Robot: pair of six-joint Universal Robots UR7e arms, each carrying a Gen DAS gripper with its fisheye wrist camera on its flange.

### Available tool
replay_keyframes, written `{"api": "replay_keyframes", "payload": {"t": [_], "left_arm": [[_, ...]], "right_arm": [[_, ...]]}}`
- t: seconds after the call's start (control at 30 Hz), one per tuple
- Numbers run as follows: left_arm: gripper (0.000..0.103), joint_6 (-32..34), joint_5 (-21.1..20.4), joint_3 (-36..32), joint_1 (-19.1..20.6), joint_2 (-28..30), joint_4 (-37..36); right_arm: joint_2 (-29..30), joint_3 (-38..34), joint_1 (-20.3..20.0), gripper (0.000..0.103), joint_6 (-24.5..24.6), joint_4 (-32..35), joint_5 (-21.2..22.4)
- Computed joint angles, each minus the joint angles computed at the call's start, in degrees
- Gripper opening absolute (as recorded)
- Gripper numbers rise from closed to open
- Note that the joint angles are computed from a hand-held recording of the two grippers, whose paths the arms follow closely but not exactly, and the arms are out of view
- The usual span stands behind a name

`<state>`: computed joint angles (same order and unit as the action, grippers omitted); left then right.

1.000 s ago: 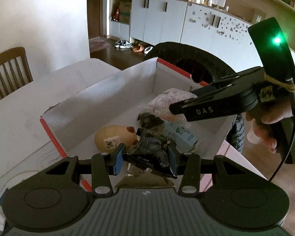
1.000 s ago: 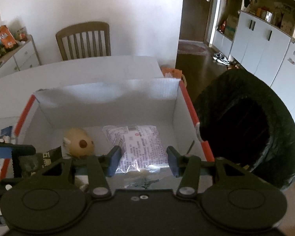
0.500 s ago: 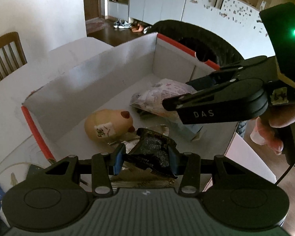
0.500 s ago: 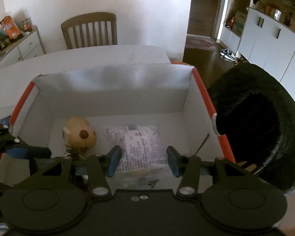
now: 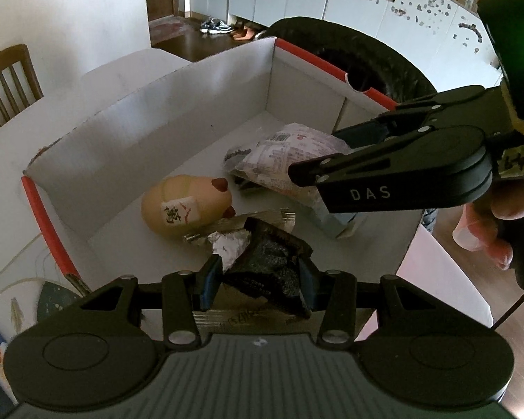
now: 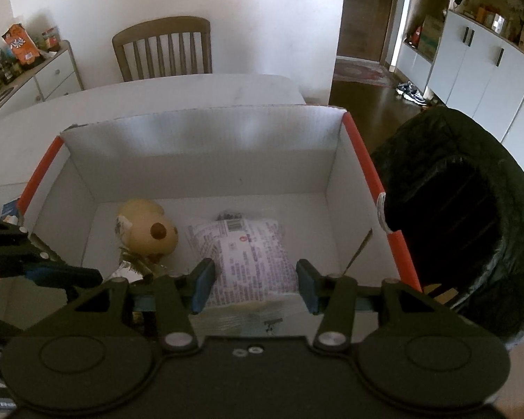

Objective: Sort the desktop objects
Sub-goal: 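Lower the clear bag into the box with the right tool while the left tool lowers the black packet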

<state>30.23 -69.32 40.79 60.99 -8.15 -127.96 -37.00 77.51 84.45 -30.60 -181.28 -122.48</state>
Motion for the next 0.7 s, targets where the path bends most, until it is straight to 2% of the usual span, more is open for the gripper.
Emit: {"api": "replay_keyframes", "payload": {"t": [0.07, 0.13, 0.3, 0.53, 0.7], "left_arm": [[0.047, -0.3, 0.2, -0.1, 0.0, 0.0, 0.1], [0.058, -1.1, 0.0, -0.6, 0.0, 0.1, 0.7], [0.066, -1.2, -1.0, 0.9, 0.0, -0.7, -0.7], [0.067, -2.2, -2.9, 3.6, 0.0, -2.3, -3.1], [0.067, -2.4, -3.6, 6.2, -0.2, -3.8, -6.1]], "right_arm": [[-0.2, 0.2, -0.1, 0.051, 0.2, 0.2, 0.2], [-0.4, 0.6, -0.1, 0.052, 0.6, 0.1, 0.4], [-1.3, 2.0, -0.2, 0.058, 1.4, -1.2, 1.6], [-3.0, 4.1, -0.1, 0.063, 1.6, -3.0, 3.3], [-4.3, 5.6, -0.1, 0.063, 1.8, -4.0, 4.2]]}}
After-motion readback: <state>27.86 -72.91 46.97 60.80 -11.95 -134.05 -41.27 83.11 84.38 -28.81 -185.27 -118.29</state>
